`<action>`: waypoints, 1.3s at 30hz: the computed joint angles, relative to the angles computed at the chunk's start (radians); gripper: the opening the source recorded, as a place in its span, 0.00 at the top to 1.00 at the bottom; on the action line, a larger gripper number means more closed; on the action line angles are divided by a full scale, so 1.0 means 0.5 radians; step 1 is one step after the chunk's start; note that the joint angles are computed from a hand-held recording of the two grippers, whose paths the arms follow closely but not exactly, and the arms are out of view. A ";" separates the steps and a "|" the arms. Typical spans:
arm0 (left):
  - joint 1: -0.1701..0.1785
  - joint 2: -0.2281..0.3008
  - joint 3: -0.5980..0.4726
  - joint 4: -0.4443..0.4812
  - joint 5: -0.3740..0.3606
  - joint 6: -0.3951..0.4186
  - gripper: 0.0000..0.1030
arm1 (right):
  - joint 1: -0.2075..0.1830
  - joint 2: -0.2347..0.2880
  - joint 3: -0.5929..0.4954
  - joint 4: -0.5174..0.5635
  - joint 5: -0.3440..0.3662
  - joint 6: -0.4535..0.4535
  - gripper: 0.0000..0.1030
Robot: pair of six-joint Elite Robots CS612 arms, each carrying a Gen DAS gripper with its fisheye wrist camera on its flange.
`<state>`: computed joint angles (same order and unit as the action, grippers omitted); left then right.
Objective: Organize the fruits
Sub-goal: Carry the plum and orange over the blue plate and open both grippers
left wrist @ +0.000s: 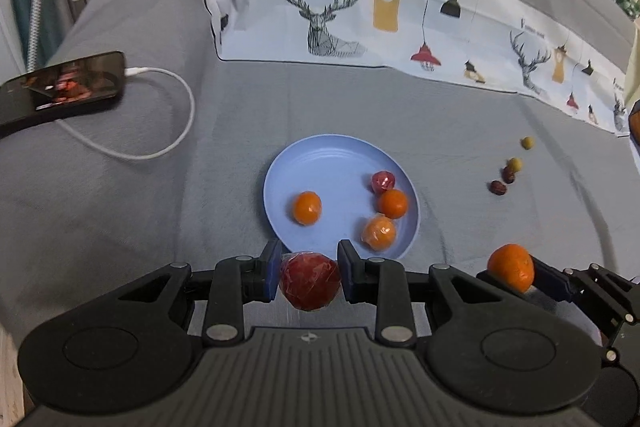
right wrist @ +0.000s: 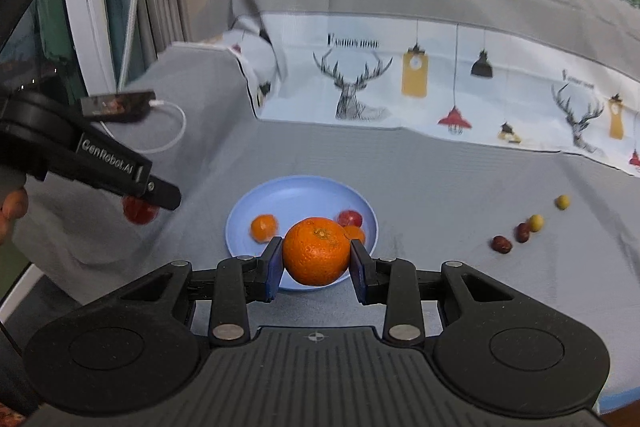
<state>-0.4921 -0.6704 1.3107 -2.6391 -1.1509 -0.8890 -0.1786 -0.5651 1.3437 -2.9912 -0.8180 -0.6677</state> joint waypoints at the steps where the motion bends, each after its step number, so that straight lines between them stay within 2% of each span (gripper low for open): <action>1: 0.014 0.026 -0.039 0.024 -0.015 0.014 0.68 | 0.011 0.018 -0.031 0.029 -0.016 -0.011 0.65; 9: 0.112 0.233 -0.345 0.175 -0.133 0.145 0.68 | 0.114 0.200 -0.357 0.238 -0.148 -0.011 0.65; 21: 0.196 0.517 -0.754 0.333 -0.216 0.380 0.67 | 0.217 0.441 -0.758 0.469 -0.334 -0.148 0.65; 23: 0.202 0.543 -0.790 0.321 -0.215 0.411 0.43 | 0.236 0.474 -0.815 0.509 -0.376 -0.218 0.62; 24: 0.201 0.550 -0.798 0.300 -0.202 0.410 0.15 | 0.244 0.487 -0.839 0.530 -0.395 -0.259 0.58; 25: 0.195 0.543 -0.778 0.246 -0.146 0.397 0.02 | 0.250 0.495 -0.854 0.523 -0.411 -0.282 0.44; 26: 0.188 0.534 -0.754 0.189 -0.095 0.394 0.00 | 0.248 0.497 -0.854 0.486 -0.399 -0.267 0.33; 27: 0.182 0.517 -0.721 0.135 -0.068 0.415 0.01 | 0.242 0.491 -0.843 0.454 -0.378 -0.250 0.27; 29: 0.178 0.484 -0.687 0.166 -0.089 0.437 0.01 | 0.225 0.454 -0.790 0.430 -0.361 -0.227 0.14; 31: 0.164 0.429 -0.618 0.243 -0.086 0.356 0.01 | 0.202 0.393 -0.700 0.437 -0.355 -0.200 0.11; 36: 0.109 0.234 -0.317 0.281 -0.100 0.148 0.00 | 0.125 0.193 -0.385 0.507 -0.330 -0.217 0.08; 39: 0.065 0.118 -0.148 0.330 -0.068 -0.011 0.00 | 0.082 0.084 -0.202 0.456 -0.298 -0.214 0.07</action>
